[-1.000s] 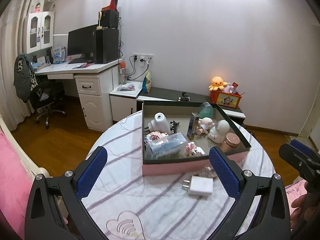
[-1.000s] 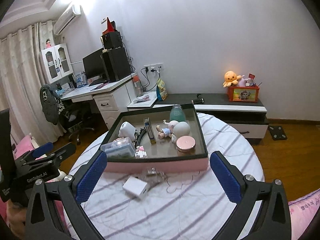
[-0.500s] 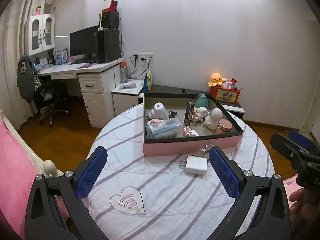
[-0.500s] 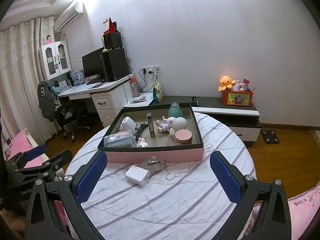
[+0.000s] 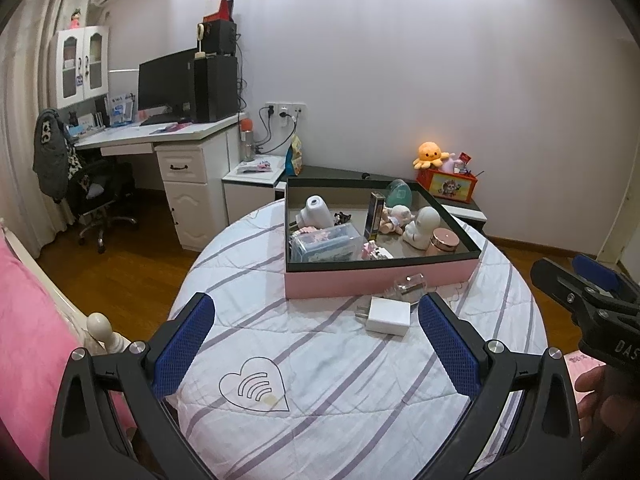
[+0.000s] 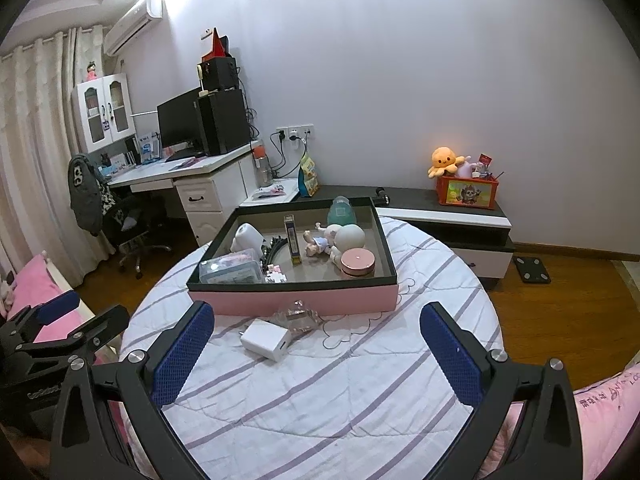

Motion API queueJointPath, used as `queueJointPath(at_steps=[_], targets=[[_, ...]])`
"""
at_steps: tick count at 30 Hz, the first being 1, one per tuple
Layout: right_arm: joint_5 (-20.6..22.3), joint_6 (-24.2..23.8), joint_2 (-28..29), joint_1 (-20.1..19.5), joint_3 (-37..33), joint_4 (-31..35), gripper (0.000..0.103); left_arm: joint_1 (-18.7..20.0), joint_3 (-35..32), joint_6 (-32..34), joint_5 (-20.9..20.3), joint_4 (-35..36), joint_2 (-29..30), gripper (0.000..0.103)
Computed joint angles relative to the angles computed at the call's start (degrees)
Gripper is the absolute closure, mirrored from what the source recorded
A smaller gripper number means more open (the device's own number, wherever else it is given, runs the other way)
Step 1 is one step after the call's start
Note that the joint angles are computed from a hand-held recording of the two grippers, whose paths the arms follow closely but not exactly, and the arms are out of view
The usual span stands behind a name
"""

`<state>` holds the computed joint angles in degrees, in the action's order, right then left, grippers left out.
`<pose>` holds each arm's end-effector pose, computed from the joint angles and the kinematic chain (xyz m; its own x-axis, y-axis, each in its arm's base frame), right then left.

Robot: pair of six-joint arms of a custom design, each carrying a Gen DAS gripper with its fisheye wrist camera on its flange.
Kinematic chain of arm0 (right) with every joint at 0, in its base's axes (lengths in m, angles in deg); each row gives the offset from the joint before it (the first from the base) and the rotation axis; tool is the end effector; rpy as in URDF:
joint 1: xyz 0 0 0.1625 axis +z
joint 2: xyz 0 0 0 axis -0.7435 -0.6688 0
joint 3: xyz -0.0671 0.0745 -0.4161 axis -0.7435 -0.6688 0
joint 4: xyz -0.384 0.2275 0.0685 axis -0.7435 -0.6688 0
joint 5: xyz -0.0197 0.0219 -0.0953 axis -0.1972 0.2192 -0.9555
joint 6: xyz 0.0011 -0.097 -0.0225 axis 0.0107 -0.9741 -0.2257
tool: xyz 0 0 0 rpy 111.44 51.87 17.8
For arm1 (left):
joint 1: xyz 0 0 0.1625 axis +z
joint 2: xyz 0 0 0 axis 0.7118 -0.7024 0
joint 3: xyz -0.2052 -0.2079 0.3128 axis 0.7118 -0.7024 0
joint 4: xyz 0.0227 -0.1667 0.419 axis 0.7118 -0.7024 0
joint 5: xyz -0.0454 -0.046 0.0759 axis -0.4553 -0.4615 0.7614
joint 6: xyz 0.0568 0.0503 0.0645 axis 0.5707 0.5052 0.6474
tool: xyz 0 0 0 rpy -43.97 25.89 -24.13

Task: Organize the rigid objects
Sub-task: 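Withdraw both tools from the box back over the table, then grasp the white charger with left tool while right tool grasps the clear jar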

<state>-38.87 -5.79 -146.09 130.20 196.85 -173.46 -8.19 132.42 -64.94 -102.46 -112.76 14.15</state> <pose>0.0508 -0.6246 0.2893 -0.7246 -0.3977 0.5628 -0.6841 0.5142 -0.5173 -0.3458 -0.5501 -0.0102 -0.7233 -0.2678 -0.6365 0.4482 0.5192 -0.7277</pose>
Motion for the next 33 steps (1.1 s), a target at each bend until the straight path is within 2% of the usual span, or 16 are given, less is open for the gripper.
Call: queueJointPath(at_steps=[8,14,20,28,30,32,33], targets=[[-2.7,0.4,2.2,-0.4,-2.3,1.6,0.0,1.7,-1.9,0.0,-3.3,1.1,1.8,0.0],[-4.8,0.7,4.9,-1.1,-4.8,3.5,0.0,4.7,-5.2,-0.8,-7.0,4.0,4.5,0.0],[-6.5,2.1,7.2,-2.1,-8.3,5.4,0.0,7.8,-11.5,4.4,-11.3,4.4,8.7,0.0],[-8.0,2.5,10.3,-2.3,-12.6,9.1,0.0,11.8,-20.1,6.2,-14.7,9.0,13.0,0.0],[-8.4,2.5,11.3,-2.2,-13.7,9.9,0.0,12.6,-21.7,6.6,-15.4,9.6,13.8,0.003],[-8.6,2.4,12.1,-2.0,-14.7,11.0,0.0,13.9,-22.3,5.8,-18.9,11.4,13.4,0.024],[-8.7,2.4,12.5,-1.9,-15.1,11.4,0.0,13.9,-22.4,5.8,-18.8,11.1,13.5,0.026]])
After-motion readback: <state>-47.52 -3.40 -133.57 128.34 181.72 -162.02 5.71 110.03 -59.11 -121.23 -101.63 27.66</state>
